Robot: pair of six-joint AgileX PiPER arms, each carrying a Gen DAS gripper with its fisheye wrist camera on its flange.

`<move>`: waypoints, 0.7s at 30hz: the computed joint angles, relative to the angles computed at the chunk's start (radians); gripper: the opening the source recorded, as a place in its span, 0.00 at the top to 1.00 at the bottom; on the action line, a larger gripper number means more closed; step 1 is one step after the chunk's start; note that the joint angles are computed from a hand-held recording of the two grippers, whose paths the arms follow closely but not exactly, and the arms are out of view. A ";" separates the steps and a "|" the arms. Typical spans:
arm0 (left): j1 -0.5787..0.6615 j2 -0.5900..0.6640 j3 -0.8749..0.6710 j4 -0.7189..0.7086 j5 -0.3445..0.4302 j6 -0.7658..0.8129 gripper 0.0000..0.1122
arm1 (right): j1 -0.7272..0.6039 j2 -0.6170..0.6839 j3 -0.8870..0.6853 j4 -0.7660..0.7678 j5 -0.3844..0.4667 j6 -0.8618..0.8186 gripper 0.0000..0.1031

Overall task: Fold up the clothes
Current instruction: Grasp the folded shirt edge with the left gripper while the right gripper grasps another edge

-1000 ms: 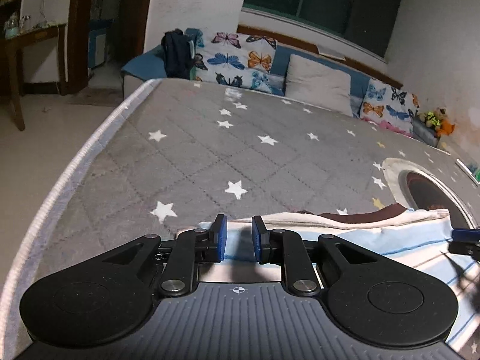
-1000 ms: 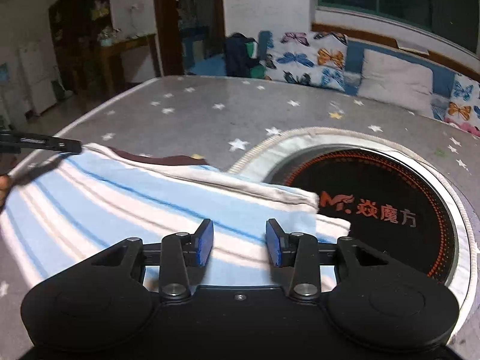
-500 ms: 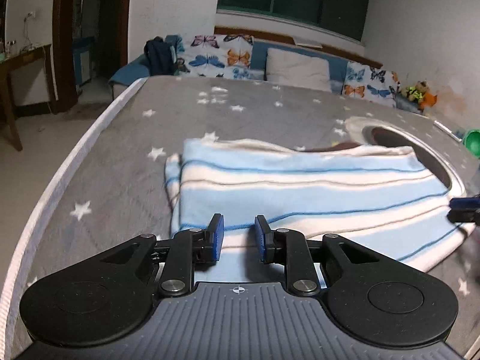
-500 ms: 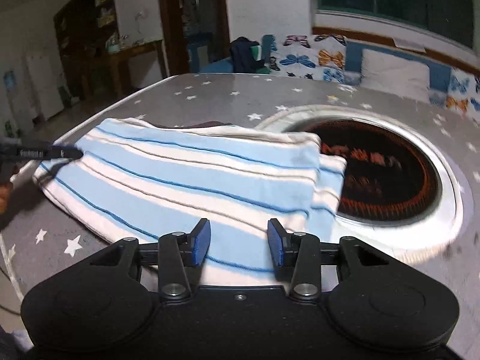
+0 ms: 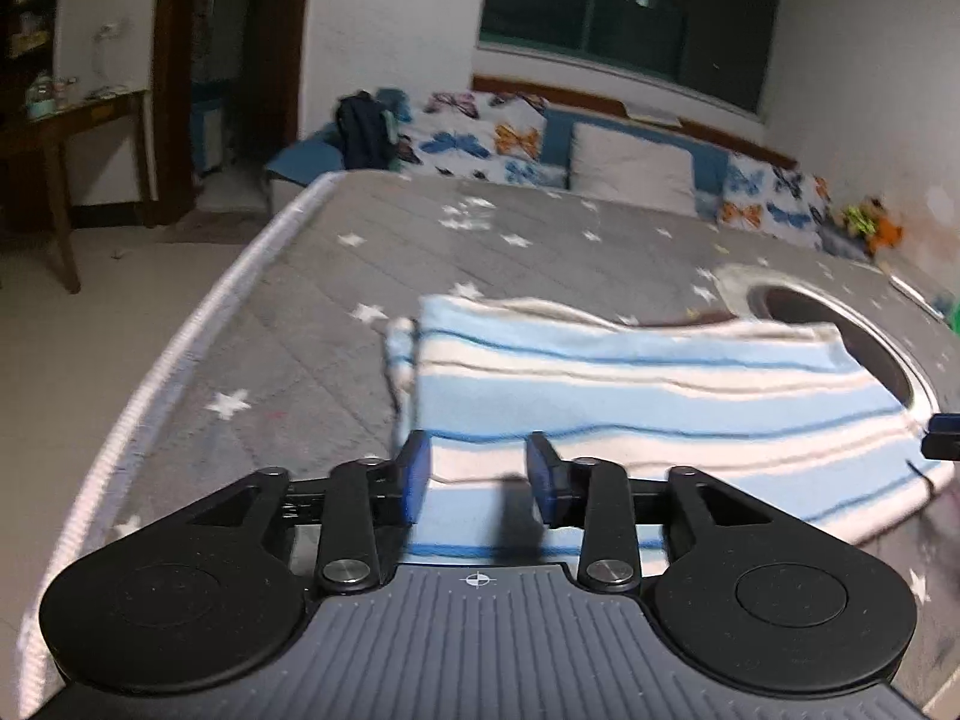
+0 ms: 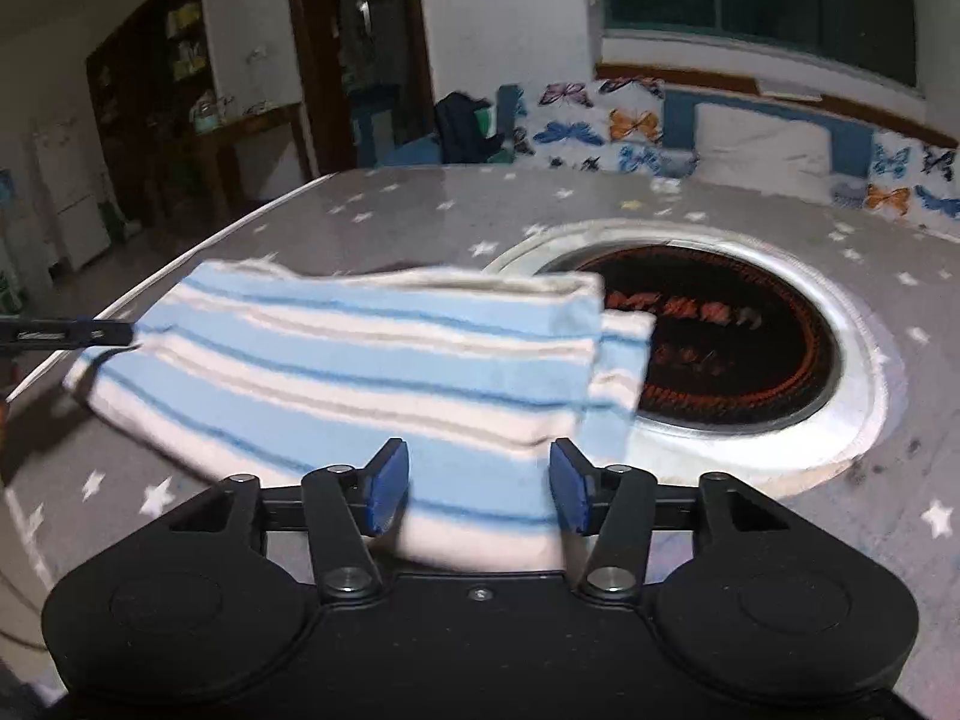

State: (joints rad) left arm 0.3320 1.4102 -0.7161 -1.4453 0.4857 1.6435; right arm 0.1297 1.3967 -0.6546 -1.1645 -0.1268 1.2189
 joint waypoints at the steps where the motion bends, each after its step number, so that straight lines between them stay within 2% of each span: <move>1: 0.000 0.009 -0.011 0.016 -0.003 -0.019 0.64 | -0.014 0.017 -0.015 0.004 0.003 0.004 0.40; 6: 0.002 0.080 -0.092 0.127 0.012 -0.150 0.58 | -0.086 0.095 -0.068 -0.131 -0.045 0.186 0.38; 8: 0.000 0.111 -0.125 0.177 0.026 -0.213 0.58 | -0.104 0.117 -0.080 -0.132 -0.057 0.206 0.37; 10: 0.005 0.129 -0.138 0.169 0.046 -0.211 0.58 | -0.121 0.147 -0.098 -0.141 -0.075 0.225 0.37; 16: 0.014 0.164 -0.166 0.159 0.097 -0.216 0.70 | -0.114 0.177 -0.125 -0.142 -0.071 0.216 0.37; 19: 0.024 0.171 -0.168 0.152 0.111 -0.231 0.77 | -0.089 0.179 -0.133 -0.159 -0.048 0.219 0.44; 21: 0.026 0.169 -0.164 0.145 0.110 -0.228 0.81 | -0.082 0.177 -0.136 -0.189 -0.046 0.242 0.55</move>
State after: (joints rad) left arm 0.3579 1.5792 -0.8799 -1.2999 0.5958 1.4151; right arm 0.0473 1.5738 -0.7909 -1.3531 -0.1725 1.4611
